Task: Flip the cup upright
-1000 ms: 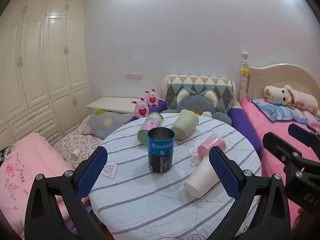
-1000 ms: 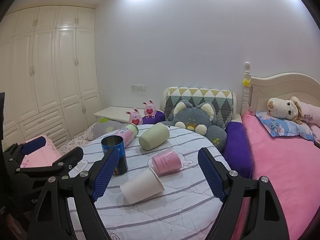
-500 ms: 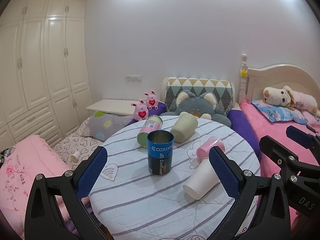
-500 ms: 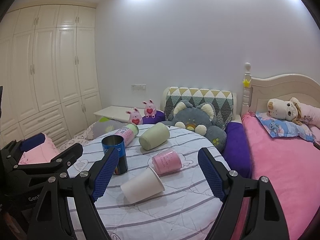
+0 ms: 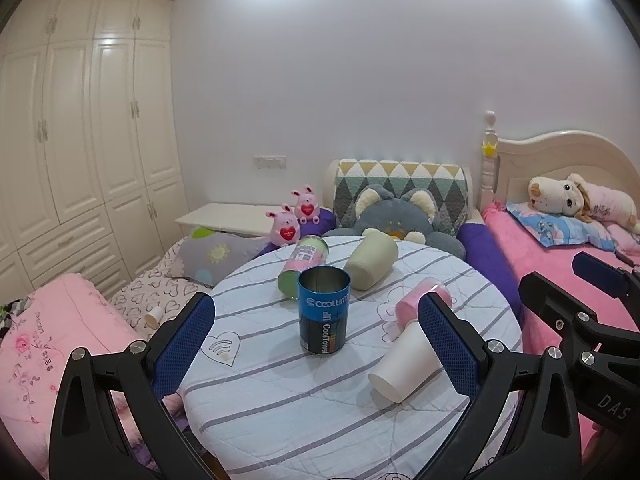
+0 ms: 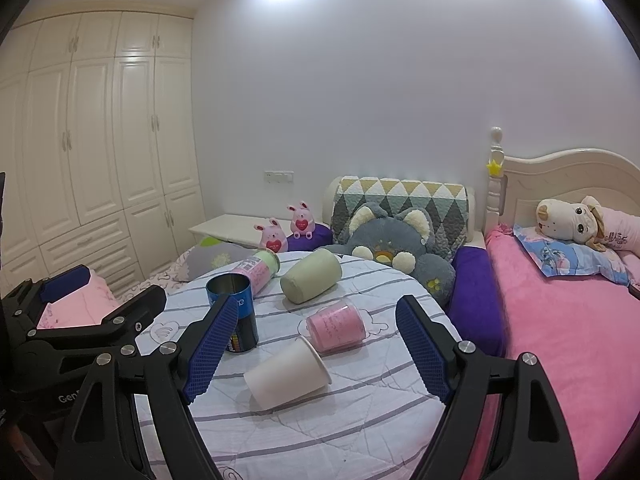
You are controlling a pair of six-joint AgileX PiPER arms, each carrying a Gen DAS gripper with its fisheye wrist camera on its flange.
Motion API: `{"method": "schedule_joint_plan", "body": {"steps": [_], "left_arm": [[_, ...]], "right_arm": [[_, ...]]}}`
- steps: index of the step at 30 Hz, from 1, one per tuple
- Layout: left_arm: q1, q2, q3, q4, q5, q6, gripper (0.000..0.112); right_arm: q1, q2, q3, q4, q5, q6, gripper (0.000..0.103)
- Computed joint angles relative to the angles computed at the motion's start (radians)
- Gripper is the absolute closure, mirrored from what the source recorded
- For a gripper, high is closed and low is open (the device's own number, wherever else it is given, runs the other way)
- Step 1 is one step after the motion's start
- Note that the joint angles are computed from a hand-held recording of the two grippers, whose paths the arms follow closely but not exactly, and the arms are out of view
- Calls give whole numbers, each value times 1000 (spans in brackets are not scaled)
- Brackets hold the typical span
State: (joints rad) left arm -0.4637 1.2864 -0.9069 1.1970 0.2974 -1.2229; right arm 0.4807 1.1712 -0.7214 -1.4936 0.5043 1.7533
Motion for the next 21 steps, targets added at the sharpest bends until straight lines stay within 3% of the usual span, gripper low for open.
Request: {"method": "schedule_joint_plan", "body": {"steps": [15, 21], "left_arm": [[-5, -5, 2, 47, 11, -38, 10], [-14, -3, 12, 137, 24, -121, 10]], "right_arm": [[-3, 0, -1, 0, -4, -2, 20], [-4, 1, -1, -7, -5, 3, 20]]}}
